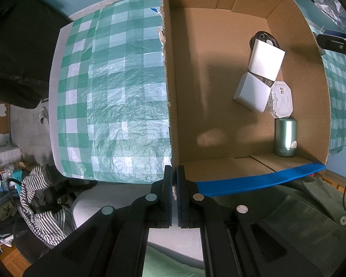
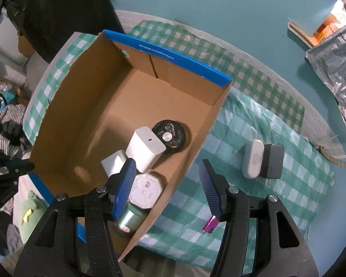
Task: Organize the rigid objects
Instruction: 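Move the right gripper back over the gold-pink lighter and close on it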
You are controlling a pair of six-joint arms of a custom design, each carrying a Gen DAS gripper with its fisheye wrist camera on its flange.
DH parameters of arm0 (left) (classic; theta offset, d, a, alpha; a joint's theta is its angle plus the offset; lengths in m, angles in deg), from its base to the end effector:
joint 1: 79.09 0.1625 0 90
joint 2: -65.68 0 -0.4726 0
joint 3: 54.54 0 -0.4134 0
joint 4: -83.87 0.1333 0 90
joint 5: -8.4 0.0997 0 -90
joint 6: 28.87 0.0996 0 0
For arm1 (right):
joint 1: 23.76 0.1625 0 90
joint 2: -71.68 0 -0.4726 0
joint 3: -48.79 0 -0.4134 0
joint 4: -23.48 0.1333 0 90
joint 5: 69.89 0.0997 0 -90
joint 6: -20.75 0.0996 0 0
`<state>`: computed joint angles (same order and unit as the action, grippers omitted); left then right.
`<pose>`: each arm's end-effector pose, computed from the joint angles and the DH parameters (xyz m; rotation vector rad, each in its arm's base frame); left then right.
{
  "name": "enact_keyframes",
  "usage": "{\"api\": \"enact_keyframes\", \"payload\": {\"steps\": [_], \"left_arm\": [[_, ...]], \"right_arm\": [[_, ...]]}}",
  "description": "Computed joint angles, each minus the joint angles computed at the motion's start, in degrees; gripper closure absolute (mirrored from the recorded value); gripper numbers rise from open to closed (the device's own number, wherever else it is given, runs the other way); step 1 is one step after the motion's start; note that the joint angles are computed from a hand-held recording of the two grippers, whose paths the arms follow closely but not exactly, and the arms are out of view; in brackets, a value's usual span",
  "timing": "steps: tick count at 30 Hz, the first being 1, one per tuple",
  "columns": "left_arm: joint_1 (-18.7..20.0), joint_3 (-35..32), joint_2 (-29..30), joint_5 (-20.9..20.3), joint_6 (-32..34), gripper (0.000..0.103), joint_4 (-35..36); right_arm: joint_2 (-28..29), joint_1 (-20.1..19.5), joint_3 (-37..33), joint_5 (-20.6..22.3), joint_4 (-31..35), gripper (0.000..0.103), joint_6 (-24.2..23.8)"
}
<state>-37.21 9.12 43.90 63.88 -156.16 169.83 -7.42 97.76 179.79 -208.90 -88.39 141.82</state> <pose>-0.3331 -0.5536 0.0582 2.0435 1.3528 0.8649 0.2577 -0.3090 0.1948 -1.4237 -1.8351 0.8745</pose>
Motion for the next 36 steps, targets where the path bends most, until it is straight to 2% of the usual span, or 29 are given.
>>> {"api": "enact_keyframes", "payload": {"steps": [12, 21, 25, 28, 33, 36], "left_arm": [[0.08, -0.25, 0.08, 0.04, -0.07, 0.1, 0.23], [0.13, -0.31, 0.1, 0.0, -0.09, 0.1, 0.33], [0.12, -0.26, 0.07, 0.0, -0.06, 0.1, 0.27], [0.12, 0.03, -0.15, -0.1, 0.19, 0.1, 0.03], [0.12, 0.13, -0.23, -0.13, 0.19, 0.1, 0.02], [0.09, 0.31, -0.35, -0.15, 0.2, 0.1, -0.05]], "right_arm": [[-0.18, 4.2, 0.94, 1.73, 3.64, 0.046, 11.44], [0.02, 7.01, 5.97, 6.16, -0.89, 0.046, 20.89], [0.75, 7.53, 9.2, 8.32, -5.69, 0.046, 24.09], [2.1, 7.21, 12.49, 9.64, -12.62, 0.046, 25.12], [6.52, 5.67, 17.57, 9.98, -27.54, 0.046, 23.46], [8.81, 4.17, 18.88, 10.66, -32.63, 0.046, 21.56]]}}
